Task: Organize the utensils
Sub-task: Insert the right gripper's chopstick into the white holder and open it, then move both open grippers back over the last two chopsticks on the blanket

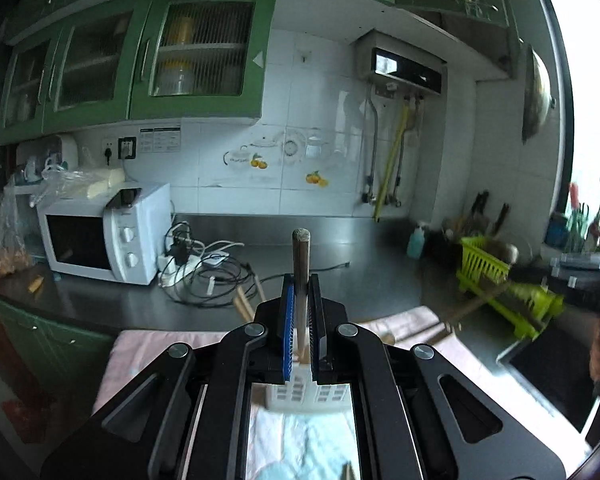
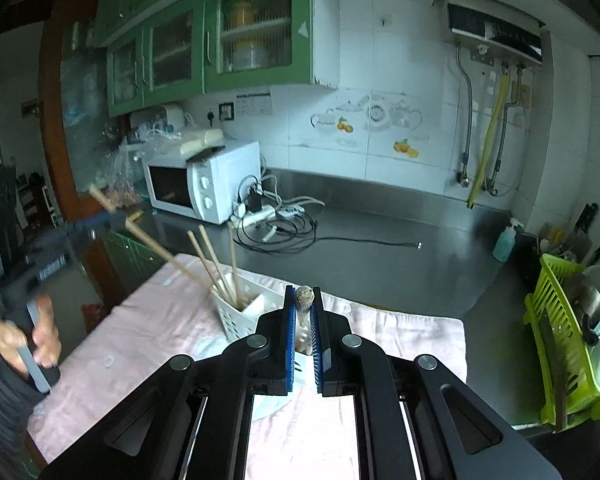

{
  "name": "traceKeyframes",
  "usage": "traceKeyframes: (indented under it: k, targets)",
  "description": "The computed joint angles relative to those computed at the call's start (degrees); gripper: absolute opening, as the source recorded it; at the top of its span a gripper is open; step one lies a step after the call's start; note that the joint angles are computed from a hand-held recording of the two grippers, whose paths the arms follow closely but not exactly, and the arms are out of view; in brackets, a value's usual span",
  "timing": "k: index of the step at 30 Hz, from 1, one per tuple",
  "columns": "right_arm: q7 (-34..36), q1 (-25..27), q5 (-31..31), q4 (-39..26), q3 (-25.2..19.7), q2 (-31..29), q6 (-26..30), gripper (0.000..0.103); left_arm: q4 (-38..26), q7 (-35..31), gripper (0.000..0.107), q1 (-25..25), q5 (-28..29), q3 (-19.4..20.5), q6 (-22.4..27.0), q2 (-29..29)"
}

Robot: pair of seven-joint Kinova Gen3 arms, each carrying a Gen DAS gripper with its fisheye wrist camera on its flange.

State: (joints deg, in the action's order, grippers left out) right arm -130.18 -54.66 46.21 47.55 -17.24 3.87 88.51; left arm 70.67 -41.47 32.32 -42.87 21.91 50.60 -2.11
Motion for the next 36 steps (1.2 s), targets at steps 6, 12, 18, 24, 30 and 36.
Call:
traceKeyframes:
  k: [6, 12, 18, 24, 30, 36]
  targets:
    - [1.9, 4.5, -6.2, 2.5, 2.1, 0.3, -3.2, 0.007, -5.3, -3.2, 0.005, 1.7, 2.2, -3.0, 1.5, 6.2]
    - [2.8, 7.3, -10.4, 4.2, 2.8, 0.9, -5.8, 0.007, -7.7, -5.6, 0.006, 4.0, 6.6, -7.4, 3.6, 9.6]
    - [3.2, 9.0, -13.0, 5.6, 3.6, 1.1, -8.3, 0.008, -7.9, -6.9, 0.009, 5.2, 10.1, -10.5, 3.6, 10.6]
    - [1.6, 9.9, -12.6, 8.1, 2.9, -0.7, -11.1, 0.027, -6.6, -4.6, 0.053, 8.7, 4.5, -11.0, 5.0, 9.9]
    - [-3.3, 7.7, -4.9, 10.3, -2.1, -3.9, -9.4, 0.05, -2.4, 1.4, 0.084, 11.2, -3.1, -8.6, 7.8, 6.5]
    - [-11.7, 5.1, 3.1, 16.4, -10.2, -7.5, -5.8, 0.077, 6.3, 11.2, 0.098, 11.2, -10.3, -2.3, 12.0, -0.1]
